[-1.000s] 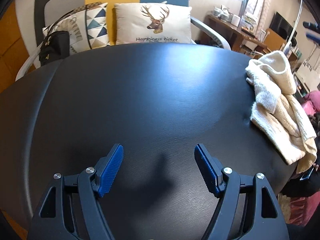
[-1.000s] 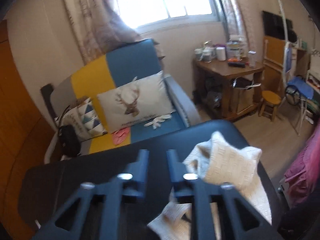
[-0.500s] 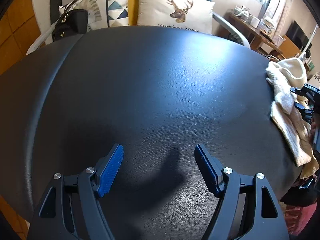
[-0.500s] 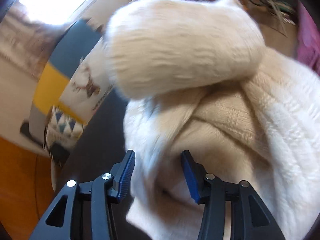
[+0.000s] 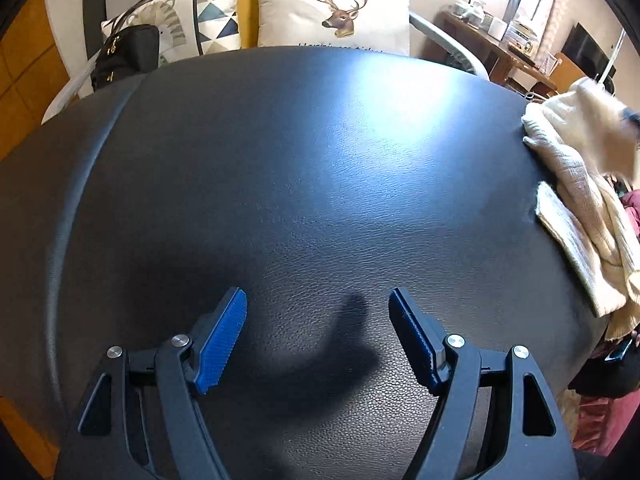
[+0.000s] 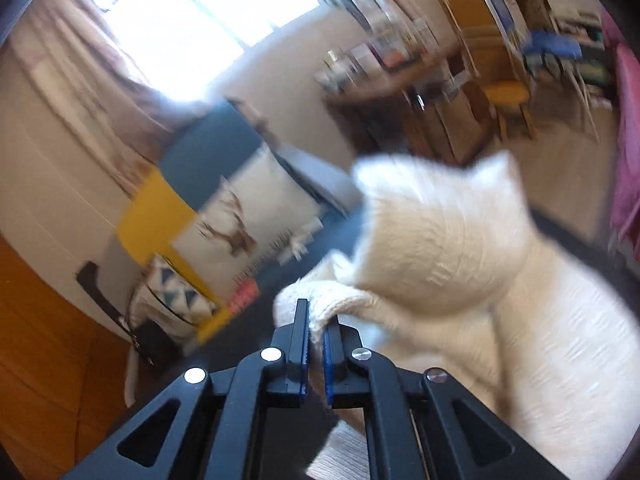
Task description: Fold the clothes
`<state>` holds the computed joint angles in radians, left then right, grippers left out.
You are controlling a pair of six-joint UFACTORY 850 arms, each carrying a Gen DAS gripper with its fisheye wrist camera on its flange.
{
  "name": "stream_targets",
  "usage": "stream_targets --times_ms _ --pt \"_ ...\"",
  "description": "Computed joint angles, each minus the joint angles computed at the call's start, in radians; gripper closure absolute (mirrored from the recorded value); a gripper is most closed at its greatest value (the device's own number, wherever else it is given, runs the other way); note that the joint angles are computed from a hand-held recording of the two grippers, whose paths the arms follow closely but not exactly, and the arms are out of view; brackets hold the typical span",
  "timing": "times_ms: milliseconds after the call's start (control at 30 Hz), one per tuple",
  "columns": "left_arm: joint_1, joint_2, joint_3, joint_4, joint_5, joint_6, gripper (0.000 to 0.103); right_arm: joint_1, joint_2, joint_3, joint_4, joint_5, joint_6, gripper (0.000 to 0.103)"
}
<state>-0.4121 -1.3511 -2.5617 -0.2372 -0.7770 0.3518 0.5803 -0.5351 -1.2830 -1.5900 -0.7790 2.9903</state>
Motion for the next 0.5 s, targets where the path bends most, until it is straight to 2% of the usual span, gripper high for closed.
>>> stream_targets --times_ms 67,133,233,300,367,400,500 --pt "0.001 -0.001 -0.004 -0.016 -0.007 0.015 0.026 0.034 0.081 0.049 0.005 -0.079 -0.048 0.099" --pt "0.0 0.007 0.006 -0.036 -0.007 0.038 0.026 0.079 0.14 0.064 0.094 -0.172 -0.176 0.099" --pt "-0.004 0.022 0.029 -0.062 0.003 0.073 0.026 0.136 0.178 0.032 0.328 -0.316 -0.431 0.099" --pt "-0.009 0.029 0.041 -0.071 0.008 0.095 0.026 0.138 0.154 -0.01 0.525 -0.35 -0.631 0.098" --pt "-0.013 0.032 0.047 -0.072 0.007 0.107 0.026 0.128 0.106 -0.047 0.659 -0.331 -0.769 0.094" --pt "-0.016 0.022 0.031 -0.068 -0.004 0.107 0.026 0.121 0.083 -0.055 0.723 -0.304 -0.829 0.093" --pt "-0.023 0.008 0.006 -0.068 -0.031 0.126 0.026 0.118 0.007 -0.08 0.841 -0.299 -0.921 0.09"
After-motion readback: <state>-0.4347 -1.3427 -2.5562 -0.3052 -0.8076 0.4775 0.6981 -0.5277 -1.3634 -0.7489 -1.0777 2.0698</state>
